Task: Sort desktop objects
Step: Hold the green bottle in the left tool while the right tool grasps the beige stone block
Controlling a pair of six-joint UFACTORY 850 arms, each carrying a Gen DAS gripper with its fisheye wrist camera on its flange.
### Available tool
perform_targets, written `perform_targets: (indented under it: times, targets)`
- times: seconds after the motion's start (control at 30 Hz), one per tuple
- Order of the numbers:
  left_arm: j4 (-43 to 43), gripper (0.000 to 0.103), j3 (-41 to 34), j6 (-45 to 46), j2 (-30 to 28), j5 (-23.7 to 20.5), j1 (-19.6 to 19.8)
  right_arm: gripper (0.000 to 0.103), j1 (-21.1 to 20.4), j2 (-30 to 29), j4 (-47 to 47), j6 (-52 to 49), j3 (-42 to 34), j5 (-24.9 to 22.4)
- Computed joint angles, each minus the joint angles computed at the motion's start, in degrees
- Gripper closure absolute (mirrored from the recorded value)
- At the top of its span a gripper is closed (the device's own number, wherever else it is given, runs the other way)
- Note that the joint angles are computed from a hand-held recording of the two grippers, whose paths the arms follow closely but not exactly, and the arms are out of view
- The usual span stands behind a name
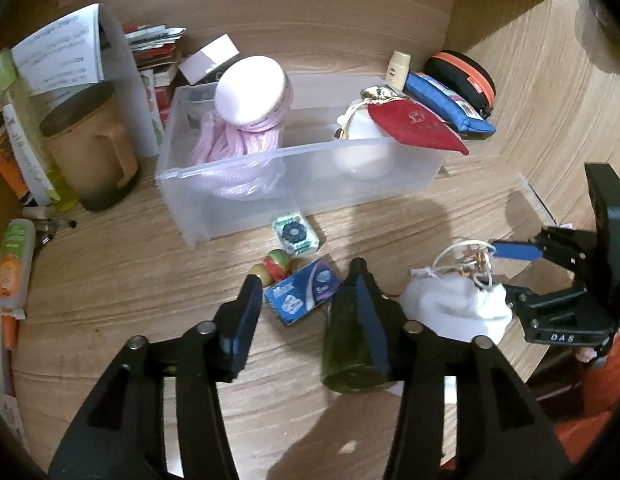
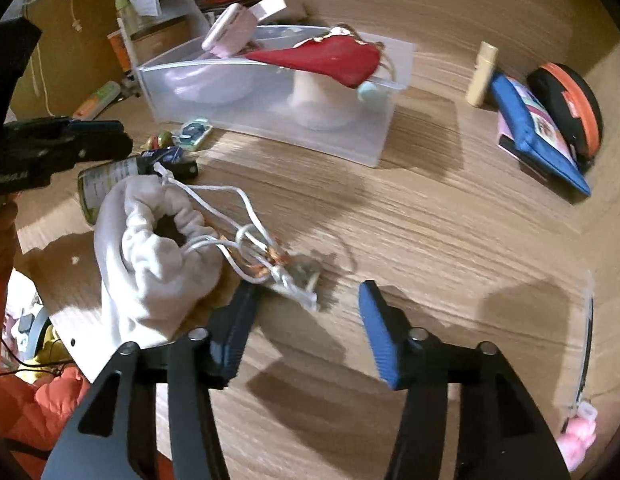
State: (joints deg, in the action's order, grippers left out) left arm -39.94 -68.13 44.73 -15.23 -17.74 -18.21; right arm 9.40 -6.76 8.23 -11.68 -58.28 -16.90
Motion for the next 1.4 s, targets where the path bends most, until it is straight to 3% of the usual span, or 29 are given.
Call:
perform_targets:
  times: [0.17,0.3,0.4,0.47,0.53,0.63,0.87,1.03,1.2,1.3,1.4]
  targets:
    - [9.29,0.054,1.46,-9.67,0.89,2.99,0.43,0.052,0.59,-1.89,-2.4,3.32,-2.09,0.01]
    - [14.96,0.054,0.71,-16.55,-0.31,0.62,2.04,0.052,0.23,-2.5,-5.74,7.95,-2.79,-0.04]
    - [11.56,0.054,1.45,-14.0,0.39,-0.04,3.2,0.053,-0.26,-2.32,-9.02,12.41,-2.51,0.37]
    - [6.7,0.054,2.46,-9.29,1.67,-0.08,3.68,0.061,-0.7,-2.01,-10.61,14.81,-2.13,0.84]
    - [-0.07,0.054,3.47,-2.54,2.97,-0.51,3.89,0.068,-0.91,-1.79,-11.72,16.06,-1.89,1.04]
    - [-8.37,0.054,4.43,7.18,4.11,-3.29,3.66,0.069,-1.18,-1.8,-10.7,14.87,-1.76,1.42]
    - [0.14,0.053,2.49,1.11,1.24,-4.55,0.9,0.07,-0.81,-2.97,-9.84,13.61,-3.46,0.21]
    - [7.42,0.052,1.9,-6.47,-0.14,-2.79,-0.08,0.069,-0.65,-4.32,-8.35,12.2,-5.58,-2.07]
    - [7.72,0.052,0.61,-8.12,-1.8,-2.89,0.47,0.07,-0.64,-3.23,-8.98,13.29,-4.21,-1.68]
    - [4.87,0.052,-0.06,-5.28,-2.3,-3.41,0.54,0.07,-1.34,-1.96,-4.69,9.63,-2.84,-1.66]
    - [4.07,0.06,-0.29,-3.81,-2.7,-2.42,0.08,0.07,-1.34,-1.42,-6.45,11.54,-2.13,-1.09]
